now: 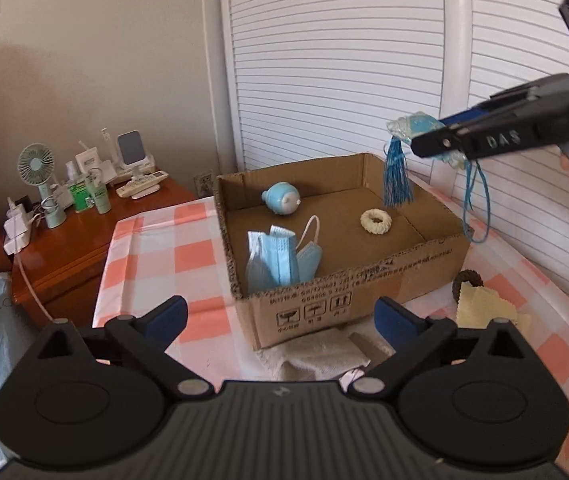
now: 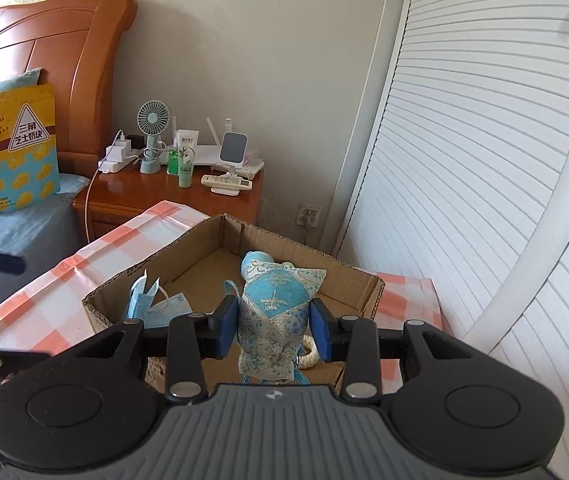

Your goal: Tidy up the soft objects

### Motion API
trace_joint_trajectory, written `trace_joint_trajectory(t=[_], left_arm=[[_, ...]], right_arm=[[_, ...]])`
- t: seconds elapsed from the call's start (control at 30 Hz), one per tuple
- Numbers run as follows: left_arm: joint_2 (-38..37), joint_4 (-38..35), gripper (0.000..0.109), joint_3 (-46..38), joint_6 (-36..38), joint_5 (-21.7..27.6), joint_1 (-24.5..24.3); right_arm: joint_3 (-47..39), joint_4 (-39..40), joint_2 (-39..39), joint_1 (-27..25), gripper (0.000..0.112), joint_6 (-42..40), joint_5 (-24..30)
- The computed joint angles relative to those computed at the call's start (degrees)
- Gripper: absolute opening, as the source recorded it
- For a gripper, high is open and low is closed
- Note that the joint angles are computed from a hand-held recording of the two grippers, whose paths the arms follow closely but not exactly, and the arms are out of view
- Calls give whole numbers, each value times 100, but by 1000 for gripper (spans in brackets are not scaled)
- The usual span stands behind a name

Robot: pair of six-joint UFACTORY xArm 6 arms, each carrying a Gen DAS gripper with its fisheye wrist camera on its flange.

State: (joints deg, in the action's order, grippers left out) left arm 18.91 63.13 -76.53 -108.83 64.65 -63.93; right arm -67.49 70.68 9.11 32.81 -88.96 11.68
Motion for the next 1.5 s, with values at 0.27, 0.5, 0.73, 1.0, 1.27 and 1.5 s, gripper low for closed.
trace_joint_trajectory(t=[0.27,0.5,0.73,1.0,1.27,1.5], left_arm=[[14,-487,100,187,-682,793,-404],[-47,-620,100,414,-1021,587,-422],[50,-577,100,287,-924,497,-454],[113,-612,100,164,-957,594,-545],[147,-583,100,87,-935,605,-612],[202,-560,100,42,-913,479,-623]], right_arm=[[-1374,-2064,1228,91,44,2086,-265],[-2380,-4293,2183,27,99,4564,-358],[-1866,-4258,1889,39,103,4653,-438],[-857,-3586,1165,-3,103,4175,-586],[110,-2078,529,-40,103,2952,-817],[793,-941,129,-80,103,2155,-795]])
